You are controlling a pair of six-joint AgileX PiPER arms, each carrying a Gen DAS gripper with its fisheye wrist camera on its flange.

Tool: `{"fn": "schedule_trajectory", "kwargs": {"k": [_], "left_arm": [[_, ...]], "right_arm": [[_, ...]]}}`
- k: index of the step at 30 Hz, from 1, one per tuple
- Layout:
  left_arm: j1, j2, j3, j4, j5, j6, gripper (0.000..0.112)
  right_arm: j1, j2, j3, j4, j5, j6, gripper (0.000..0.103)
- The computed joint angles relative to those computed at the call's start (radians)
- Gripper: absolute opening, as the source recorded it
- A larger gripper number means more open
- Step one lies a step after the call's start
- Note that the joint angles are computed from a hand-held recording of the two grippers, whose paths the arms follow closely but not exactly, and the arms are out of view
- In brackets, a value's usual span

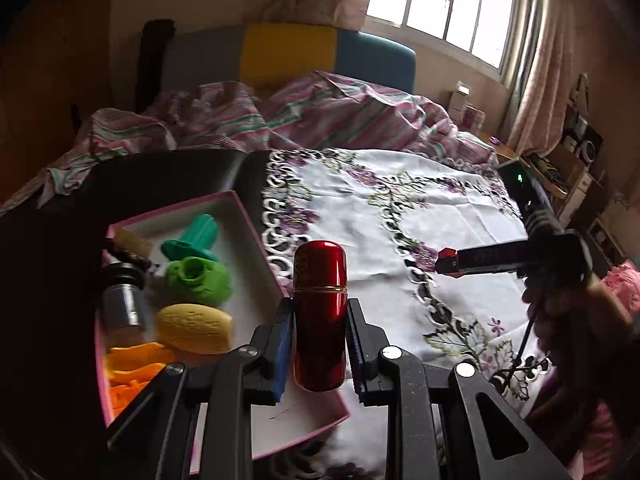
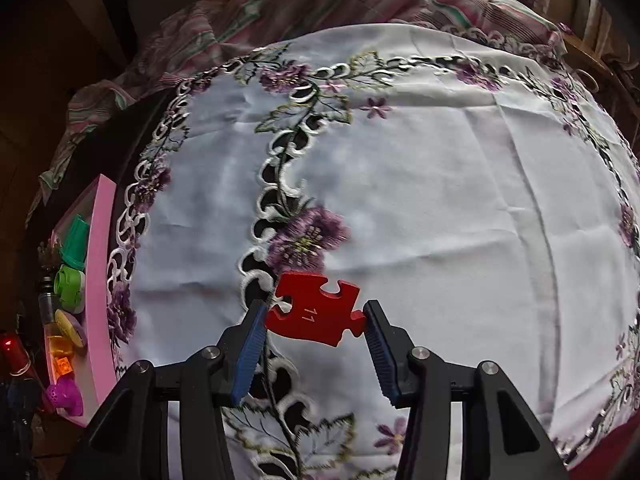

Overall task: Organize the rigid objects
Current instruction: 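Lower the lipstick into the tray and open the left gripper while the right gripper lifts the puzzle piece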

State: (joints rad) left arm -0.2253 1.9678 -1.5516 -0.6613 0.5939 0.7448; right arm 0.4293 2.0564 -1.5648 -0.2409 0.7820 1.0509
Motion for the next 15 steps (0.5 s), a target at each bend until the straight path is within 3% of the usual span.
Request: {"fn": "schedule_trajectory", "kwargs": {"k": [5, 15], "left_arm": [[0.038, -0.008, 0.012, 0.051, -0.021, -0.051, 0.025], [0.078, 0.031, 0.0, 0.158, -0.026, -0.176, 0.025]], "right_arm": [[0.032, 0.04, -0.05, -0.11, 0.049, 0.01, 0.049], [0.042, 0.083, -0.107, -0.089, 0.078, -0.036, 0.049]]}}
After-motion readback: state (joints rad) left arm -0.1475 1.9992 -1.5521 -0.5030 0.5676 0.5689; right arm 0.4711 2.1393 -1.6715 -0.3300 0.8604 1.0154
